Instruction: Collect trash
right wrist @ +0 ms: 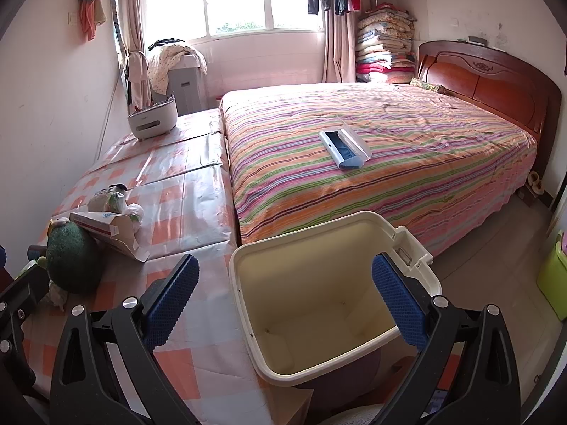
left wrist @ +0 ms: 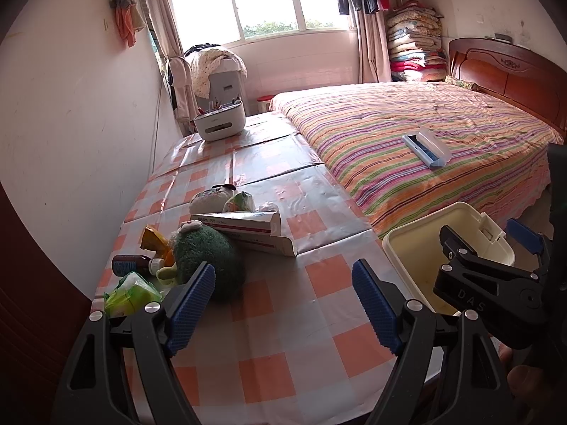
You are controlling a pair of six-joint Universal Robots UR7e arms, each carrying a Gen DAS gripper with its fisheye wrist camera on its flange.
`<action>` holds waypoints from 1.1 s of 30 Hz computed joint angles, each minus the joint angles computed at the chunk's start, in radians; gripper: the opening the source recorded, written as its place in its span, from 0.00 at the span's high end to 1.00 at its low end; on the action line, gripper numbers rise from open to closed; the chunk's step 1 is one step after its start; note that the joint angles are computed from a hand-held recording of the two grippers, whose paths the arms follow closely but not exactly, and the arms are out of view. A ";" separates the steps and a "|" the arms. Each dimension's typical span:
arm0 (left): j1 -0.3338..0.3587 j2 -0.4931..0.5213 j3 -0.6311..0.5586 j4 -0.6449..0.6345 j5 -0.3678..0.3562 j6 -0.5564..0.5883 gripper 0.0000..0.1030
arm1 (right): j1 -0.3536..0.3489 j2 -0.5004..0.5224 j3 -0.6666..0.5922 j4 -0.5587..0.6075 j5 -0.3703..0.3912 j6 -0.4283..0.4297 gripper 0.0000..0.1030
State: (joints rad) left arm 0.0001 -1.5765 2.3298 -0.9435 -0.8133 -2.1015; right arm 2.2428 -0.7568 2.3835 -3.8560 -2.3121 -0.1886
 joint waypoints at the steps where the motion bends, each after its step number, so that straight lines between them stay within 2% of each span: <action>1: -0.001 -0.002 0.000 0.002 -0.001 -0.002 0.25 | 0.001 0.001 0.000 0.000 0.001 0.001 0.06; 33: -0.020 -0.059 0.015 0.032 -0.030 -0.036 0.25 | 0.019 0.017 -0.015 0.029 -0.002 0.002 0.06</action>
State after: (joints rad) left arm -0.0197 -1.6357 2.3446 -0.9114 -0.8434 -2.1378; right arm 2.2615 -0.7396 2.3686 -3.8271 -2.3143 -0.1862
